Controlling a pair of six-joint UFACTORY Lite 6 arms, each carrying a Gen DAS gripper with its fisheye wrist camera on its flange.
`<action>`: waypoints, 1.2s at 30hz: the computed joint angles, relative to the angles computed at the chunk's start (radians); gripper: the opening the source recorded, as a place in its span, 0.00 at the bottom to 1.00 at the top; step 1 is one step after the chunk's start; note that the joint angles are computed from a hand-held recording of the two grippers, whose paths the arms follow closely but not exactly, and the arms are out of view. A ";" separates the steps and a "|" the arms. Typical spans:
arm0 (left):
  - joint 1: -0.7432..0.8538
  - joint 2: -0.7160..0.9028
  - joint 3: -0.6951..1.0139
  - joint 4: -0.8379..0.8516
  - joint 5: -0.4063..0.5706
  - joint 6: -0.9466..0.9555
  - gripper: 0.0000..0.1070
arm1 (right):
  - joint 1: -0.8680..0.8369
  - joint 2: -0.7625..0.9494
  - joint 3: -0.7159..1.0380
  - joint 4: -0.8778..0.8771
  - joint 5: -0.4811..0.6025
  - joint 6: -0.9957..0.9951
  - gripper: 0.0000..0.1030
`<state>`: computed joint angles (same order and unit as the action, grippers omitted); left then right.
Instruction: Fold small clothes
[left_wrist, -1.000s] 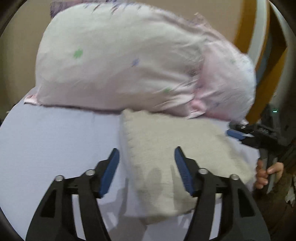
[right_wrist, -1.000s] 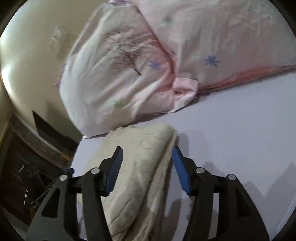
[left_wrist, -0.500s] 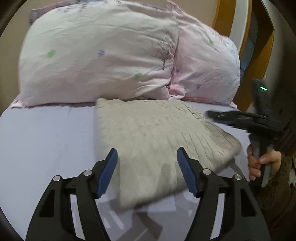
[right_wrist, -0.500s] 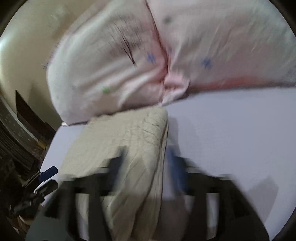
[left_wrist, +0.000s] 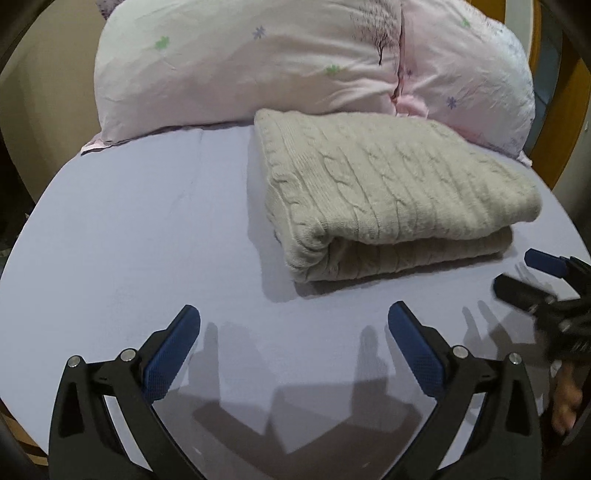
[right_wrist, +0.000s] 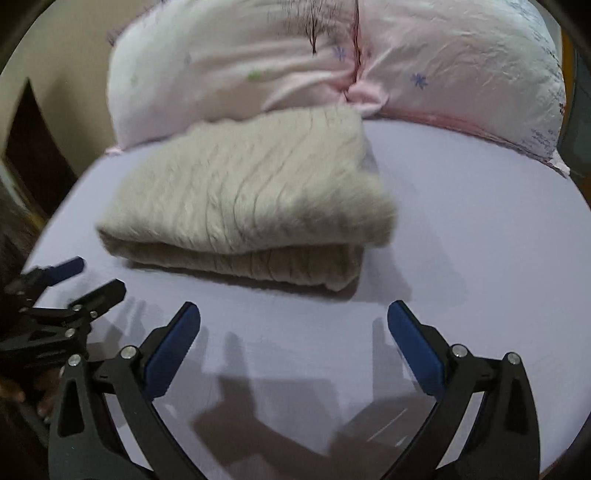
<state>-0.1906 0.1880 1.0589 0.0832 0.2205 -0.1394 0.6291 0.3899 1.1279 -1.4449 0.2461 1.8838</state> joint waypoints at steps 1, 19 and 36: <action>-0.002 0.020 0.016 0.021 0.003 -0.020 0.95 | 0.012 0.039 0.041 0.064 0.027 -0.050 0.98; -0.008 0.053 0.030 0.154 0.014 -0.143 0.95 | 0.078 0.132 0.109 0.145 0.171 -0.071 0.98; -0.009 0.052 0.026 0.165 0.011 -0.155 0.95 | 0.071 0.132 0.113 0.159 0.164 -0.093 0.98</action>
<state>-0.1996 0.2399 1.0846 0.2479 0.2315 -0.2944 0.7002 0.5221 1.2410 -1.2854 0.4101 1.7908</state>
